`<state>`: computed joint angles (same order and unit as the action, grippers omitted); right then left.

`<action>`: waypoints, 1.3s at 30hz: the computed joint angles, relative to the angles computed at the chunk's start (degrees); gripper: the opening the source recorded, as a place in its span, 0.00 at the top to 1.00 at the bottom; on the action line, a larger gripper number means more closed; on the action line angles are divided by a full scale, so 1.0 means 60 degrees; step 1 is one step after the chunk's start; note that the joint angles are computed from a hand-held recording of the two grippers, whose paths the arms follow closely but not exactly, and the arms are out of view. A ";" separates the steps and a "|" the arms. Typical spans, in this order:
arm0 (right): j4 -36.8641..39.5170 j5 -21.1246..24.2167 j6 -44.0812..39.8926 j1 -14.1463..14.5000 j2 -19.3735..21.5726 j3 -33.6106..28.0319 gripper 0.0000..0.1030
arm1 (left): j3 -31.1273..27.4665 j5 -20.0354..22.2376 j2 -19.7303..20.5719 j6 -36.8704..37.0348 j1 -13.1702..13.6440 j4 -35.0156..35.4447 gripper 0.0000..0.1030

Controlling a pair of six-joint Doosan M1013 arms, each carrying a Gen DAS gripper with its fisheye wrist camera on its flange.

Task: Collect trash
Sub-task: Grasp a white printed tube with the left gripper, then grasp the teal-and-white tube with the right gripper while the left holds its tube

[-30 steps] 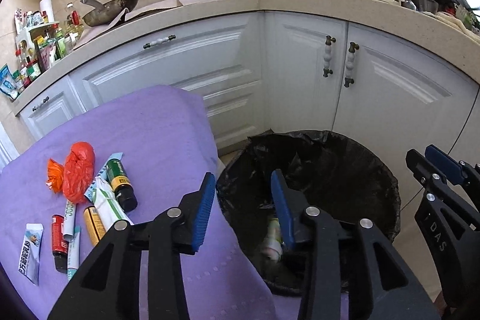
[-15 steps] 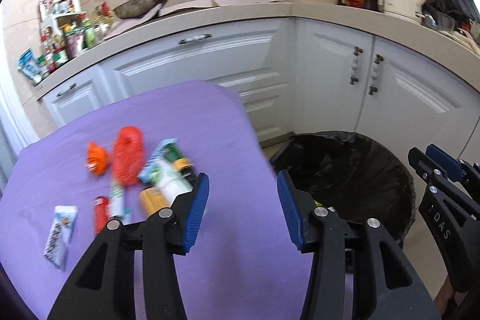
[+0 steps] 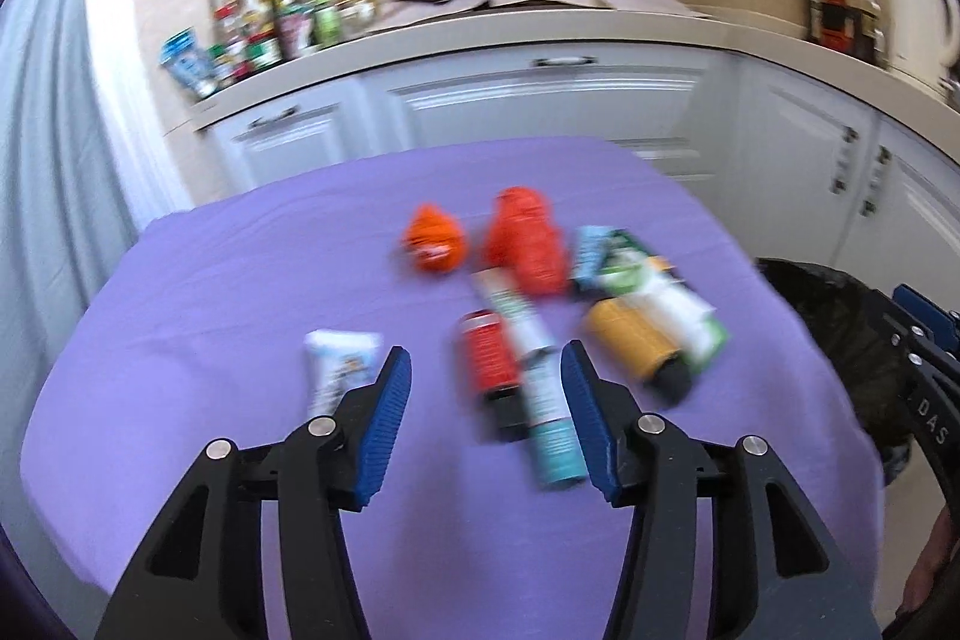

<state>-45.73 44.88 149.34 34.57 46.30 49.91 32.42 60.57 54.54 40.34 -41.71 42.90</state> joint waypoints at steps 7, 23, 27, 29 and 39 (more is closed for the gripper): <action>0.0926 0.0239 -0.1447 0.0174 0.0580 -0.1102 0.72 | 0.1024 0.0160 -0.0494 -0.0960 0.0254 0.0240 0.45; 0.1719 0.0797 -0.2677 0.0282 0.1204 -0.2253 0.72 | 0.1193 0.0306 -0.0500 -0.0738 0.0702 -0.1326 0.46; 0.1869 0.0862 -0.2899 0.0302 0.1317 -0.2466 0.72 | 0.1266 0.0231 -0.0515 -0.0517 0.0767 -0.1685 0.69; 0.1937 0.0917 -0.3038 0.0321 0.1391 -0.2604 0.72 | 0.1372 0.0170 -0.0552 -0.0578 0.0761 -0.1548 0.77; 0.2550 0.1034 -0.3863 0.0452 0.1727 -0.3290 0.72 | 0.2086 -0.0183 -0.0959 -0.1119 0.0861 -0.1328 0.87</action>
<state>-30.43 51.08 126.16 37.28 56.66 30.17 44.94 59.47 48.78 33.63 -36.55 34.93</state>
